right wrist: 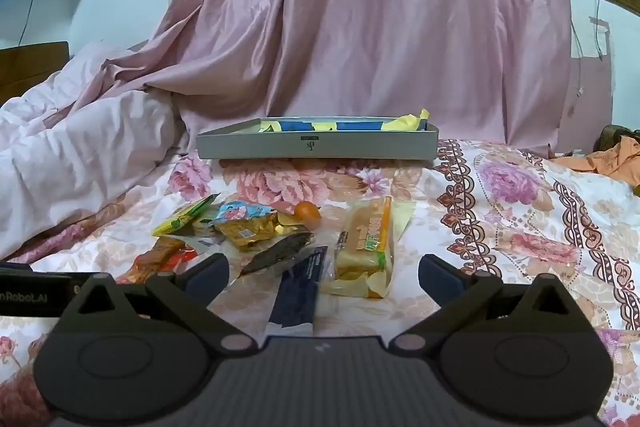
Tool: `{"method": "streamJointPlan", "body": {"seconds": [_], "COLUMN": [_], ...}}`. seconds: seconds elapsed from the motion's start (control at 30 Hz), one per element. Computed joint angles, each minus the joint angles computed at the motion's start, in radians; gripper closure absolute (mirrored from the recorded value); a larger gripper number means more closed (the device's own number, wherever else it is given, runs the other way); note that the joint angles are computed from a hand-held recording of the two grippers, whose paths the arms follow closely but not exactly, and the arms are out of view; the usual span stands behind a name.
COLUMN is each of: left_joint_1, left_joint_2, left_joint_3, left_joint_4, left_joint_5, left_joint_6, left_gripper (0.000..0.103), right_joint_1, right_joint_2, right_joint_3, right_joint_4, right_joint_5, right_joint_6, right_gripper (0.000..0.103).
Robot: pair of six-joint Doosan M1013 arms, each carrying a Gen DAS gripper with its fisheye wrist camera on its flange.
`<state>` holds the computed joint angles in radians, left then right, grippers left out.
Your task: Organize snacks
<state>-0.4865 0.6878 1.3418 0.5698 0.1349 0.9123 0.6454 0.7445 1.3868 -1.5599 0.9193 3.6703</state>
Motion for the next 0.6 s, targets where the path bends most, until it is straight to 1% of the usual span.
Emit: {"method": "streamJointPlan", "body": {"seconds": [0.6], "left_joint_1": [0.0], "left_joint_2": [0.0], "left_joint_3": [0.001], "left_joint_4": [-0.005], "left_joint_5": [-0.003], "left_joint_6": [0.002], "left_gripper": [0.001], "right_joint_1": [0.001], "right_joint_2": [0.001], "right_joint_3": [0.0], "right_joint_4": [-0.001], "right_joint_5": [0.002], "right_joint_6": [-0.002], "right_gripper": [0.0]}}
